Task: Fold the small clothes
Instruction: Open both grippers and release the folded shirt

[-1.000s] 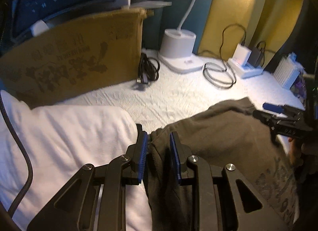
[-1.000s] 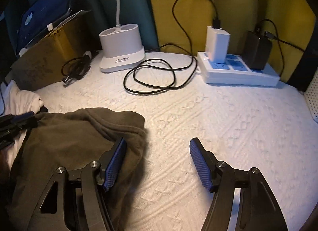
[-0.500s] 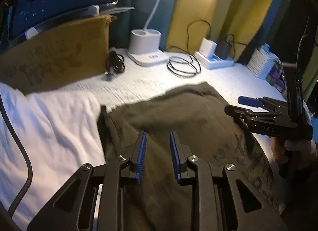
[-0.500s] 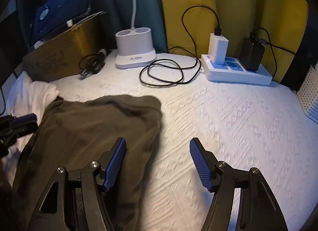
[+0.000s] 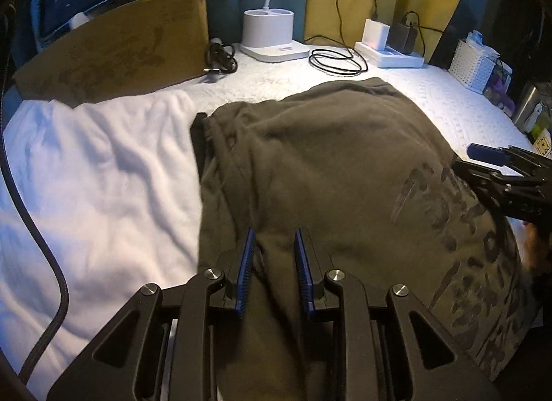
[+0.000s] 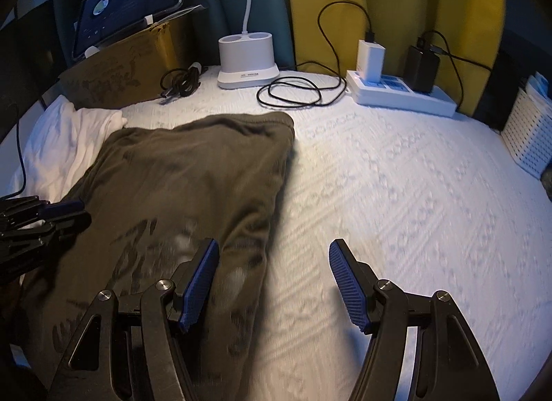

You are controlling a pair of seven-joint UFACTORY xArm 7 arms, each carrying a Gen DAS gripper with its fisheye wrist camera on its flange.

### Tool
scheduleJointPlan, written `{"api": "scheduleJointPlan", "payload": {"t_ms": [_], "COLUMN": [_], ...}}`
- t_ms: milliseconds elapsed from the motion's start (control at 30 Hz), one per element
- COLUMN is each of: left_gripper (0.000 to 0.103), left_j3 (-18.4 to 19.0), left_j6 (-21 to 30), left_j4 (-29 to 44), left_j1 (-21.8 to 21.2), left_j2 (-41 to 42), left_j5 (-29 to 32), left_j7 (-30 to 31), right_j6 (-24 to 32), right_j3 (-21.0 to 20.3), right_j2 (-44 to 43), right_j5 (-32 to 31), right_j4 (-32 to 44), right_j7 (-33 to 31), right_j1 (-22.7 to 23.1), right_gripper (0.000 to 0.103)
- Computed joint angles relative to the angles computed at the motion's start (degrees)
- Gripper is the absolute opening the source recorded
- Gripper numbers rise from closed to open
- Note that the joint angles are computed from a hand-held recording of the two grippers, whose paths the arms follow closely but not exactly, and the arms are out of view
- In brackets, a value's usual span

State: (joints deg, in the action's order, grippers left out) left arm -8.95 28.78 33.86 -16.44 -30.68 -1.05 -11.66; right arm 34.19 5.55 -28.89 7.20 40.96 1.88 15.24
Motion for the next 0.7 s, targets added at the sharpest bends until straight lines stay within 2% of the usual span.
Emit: {"api": "scheduleJointPlan", "payload": {"t_ms": [233, 400, 700], "left_gripper": [0.024, 0.024, 0.024], "left_j3": [-0.97, -0.72, -2.91], "left_j6": [1.19, 1.54, 3.23], "left_j4": [-2.14, -3.56, -4.13], "left_j1": [0.44, -1.92, -5.08], "left_j2": [-3.70, -7.14, -10.79], "left_j5": [0.57, -1.26, -2.24], "left_j7": [-2.38, -3.13, -5.22], "right_j6": [1.79, 3.35, 5.94], "right_j3": [0.53, 0.33, -0.04], "right_j2": [-5.80, -10.20, -16.88], "right_j5": [-0.37, -0.21, 0.38], "right_j4": [-4.20, -6.57, -10.06], "right_j7": [1.22, 1.62, 1.91], "right_j1": [0.28, 0.95, 1.93], "right_gripper": [0.068, 0.068, 0.068]}}
